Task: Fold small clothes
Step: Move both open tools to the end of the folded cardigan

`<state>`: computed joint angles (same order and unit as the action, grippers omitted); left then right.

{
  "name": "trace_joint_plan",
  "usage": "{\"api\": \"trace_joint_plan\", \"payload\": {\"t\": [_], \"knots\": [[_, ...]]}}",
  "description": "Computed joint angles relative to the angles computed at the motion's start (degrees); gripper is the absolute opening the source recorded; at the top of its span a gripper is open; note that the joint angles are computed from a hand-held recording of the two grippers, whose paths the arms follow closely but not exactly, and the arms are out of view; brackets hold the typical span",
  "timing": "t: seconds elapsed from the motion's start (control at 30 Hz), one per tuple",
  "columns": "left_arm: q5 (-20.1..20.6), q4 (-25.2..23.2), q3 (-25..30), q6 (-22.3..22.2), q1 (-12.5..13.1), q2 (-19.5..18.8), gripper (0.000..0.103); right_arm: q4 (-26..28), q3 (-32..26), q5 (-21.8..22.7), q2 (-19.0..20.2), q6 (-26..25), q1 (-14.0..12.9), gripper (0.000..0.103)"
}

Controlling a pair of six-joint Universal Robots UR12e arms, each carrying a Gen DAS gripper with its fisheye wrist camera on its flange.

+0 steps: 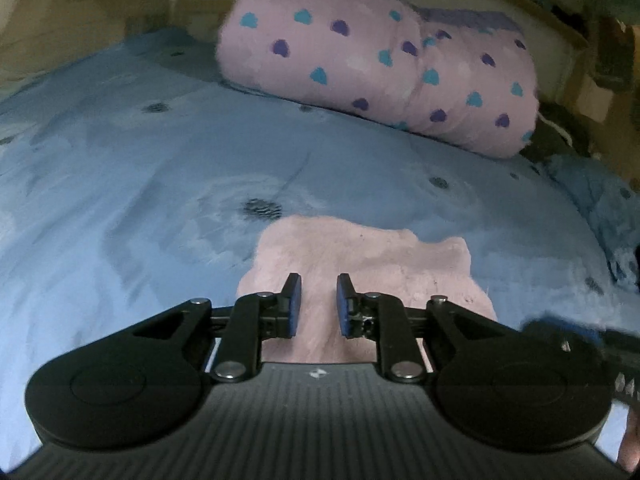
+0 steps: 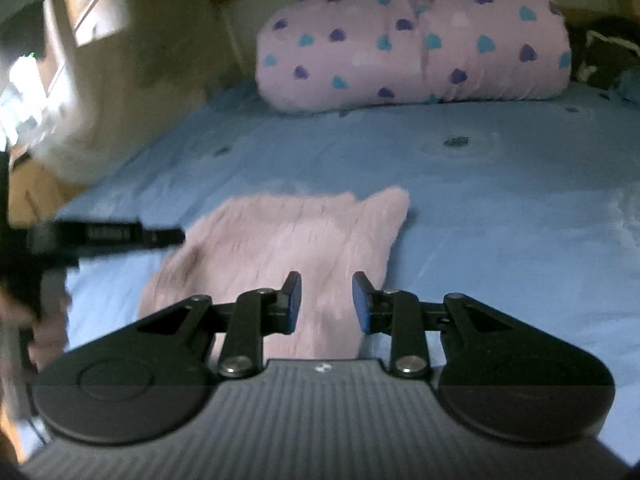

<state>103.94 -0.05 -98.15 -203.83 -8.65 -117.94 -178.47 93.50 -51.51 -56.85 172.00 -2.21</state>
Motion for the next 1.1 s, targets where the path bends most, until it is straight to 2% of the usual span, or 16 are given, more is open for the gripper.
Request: {"api": "trace_joint_plan", "payload": {"t": [0.07, 0.2, 0.27, 0.33, 0.43, 0.57, 0.67, 0.77, 0.83, 0.93, 1.1], "knots": [[1.3, -0.4, 1.2, 2.0, 0.0, -1.4, 0.022, -1.6, -1.9, -1.6, 1.6, 1.8, 1.0, 0.032], [2.8, -2.5, 2.8, 2.0, 0.4, -3.2, 0.022, -2.4, -4.7, -2.8, 3.9, 1.2, 2.2, 0.032], [4.9, -3.4, 3.5, 2.4, 0.3, -3.9, 0.023, 0.9, -7.1, -5.5, 5.4, -1.2, 3.4, 0.032], [4.9, -3.7, 3.7, 1.9, 0.5, -4.4, 0.024, 3.6, -8.1, -6.7, 6.2, -3.5, 3.9, 0.031], [4.9, -3.5, 3.7, 1.4, 0.6, -4.6, 0.024, 0.0, -8.0, -7.1, 7.5, -4.7, 4.2, 0.031], [4.8, -3.3, 3.4, 1.1, 0.4, -4.1, 0.026, 0.0, -7.6, -7.0, 6.9, -3.8, 4.1, 0.032], [4.3, -3.5, 2.5, 0.5, 0.4, -2.7, 0.032, -0.7, -6.3, -5.6, 5.7, -2.7, 3.4, 0.033], [2.3, -4.9, 0.8, -1.7, 0.6, -0.8, 0.047, -2.5, -3.5, -3.0, 3.9, -3.6, 2.2, 0.034], [-0.1, -4.5, -0.9, -2.2, 0.9, 0.5, 0.058, -2.5, -2.6, -2.6, 3.3, -3.9, 1.9, 0.034], [-2.5, -4.5, -2.7, -2.2, 1.2, 1.5, 0.069, -2.8, -0.2, -0.9, 1.9, -3.0, 1.0, 0.034], [-2.1, -4.9, -3.5, -1.9, 1.1, 1.2, 0.075, -3.6, 1.8, -1.7, 1.3, -2.1, 0.7, 0.034]]}}
